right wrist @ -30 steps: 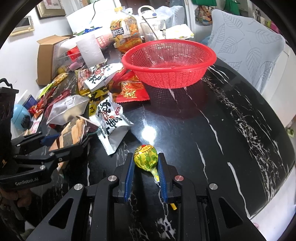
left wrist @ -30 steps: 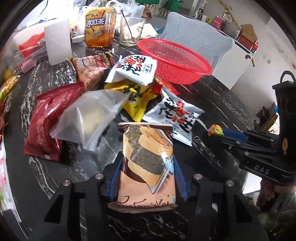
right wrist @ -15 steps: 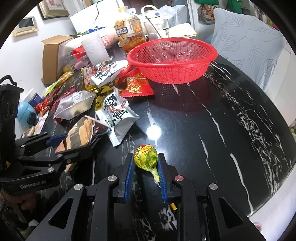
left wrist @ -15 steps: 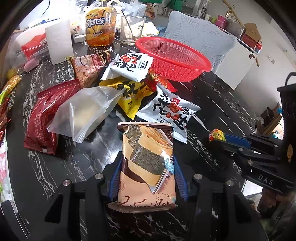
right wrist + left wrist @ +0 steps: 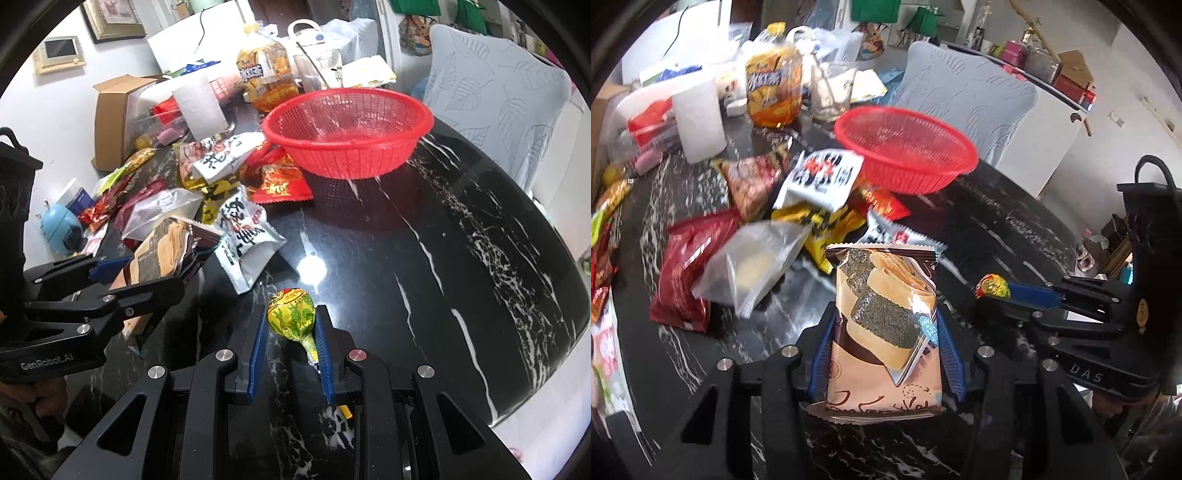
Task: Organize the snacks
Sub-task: 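Carry the lollipop and cracker packet with both grippers over the red basket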
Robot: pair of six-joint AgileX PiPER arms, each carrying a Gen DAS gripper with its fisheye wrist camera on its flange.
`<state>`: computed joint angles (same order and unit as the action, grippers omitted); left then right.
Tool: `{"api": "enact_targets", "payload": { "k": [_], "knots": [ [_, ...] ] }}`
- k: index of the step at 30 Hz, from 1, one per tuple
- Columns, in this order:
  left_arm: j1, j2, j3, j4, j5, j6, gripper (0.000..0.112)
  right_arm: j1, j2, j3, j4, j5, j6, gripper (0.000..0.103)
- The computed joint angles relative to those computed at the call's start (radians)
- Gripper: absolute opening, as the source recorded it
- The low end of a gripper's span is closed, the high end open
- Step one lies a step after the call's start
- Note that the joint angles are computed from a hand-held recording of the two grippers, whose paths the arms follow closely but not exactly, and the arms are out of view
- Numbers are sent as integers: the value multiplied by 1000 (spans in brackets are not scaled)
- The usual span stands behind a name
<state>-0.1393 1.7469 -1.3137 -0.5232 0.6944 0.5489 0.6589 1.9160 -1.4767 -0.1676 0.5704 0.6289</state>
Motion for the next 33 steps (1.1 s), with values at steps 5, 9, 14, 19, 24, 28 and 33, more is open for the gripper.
{"api": "enact_targets", "payload": {
  "k": [5, 9, 14, 19, 24, 28, 33],
  "knots": [
    [-20, -15, -27, -10, -11, 23, 50, 2, -19, -10, -14, 5, -7, 25],
    [-34, -6, -67, -27, -10, 43, 50, 2, -33, -27, -31, 14, -14, 25],
    [-41, 32, -144, -57, 10, 58, 49, -9, -33, -76, -33, 35, -47, 25],
    [-42, 72, -242, -81, 41, 75, 50, -33, -31, -130, -2, 59, -101, 25],
    [-49, 114, -342, -71, 50, 72, 50, -48, -3, -234, -59, 119, -106, 25],
    [-54, 159, -437, -51, 58, 54, 50, -66, 28, -327, -83, 155, -140, 25],
    [-58, 273, -645, 10, 122, -25, 50, -92, 81, -441, -99, 192, -177, 25]
  ]
}}
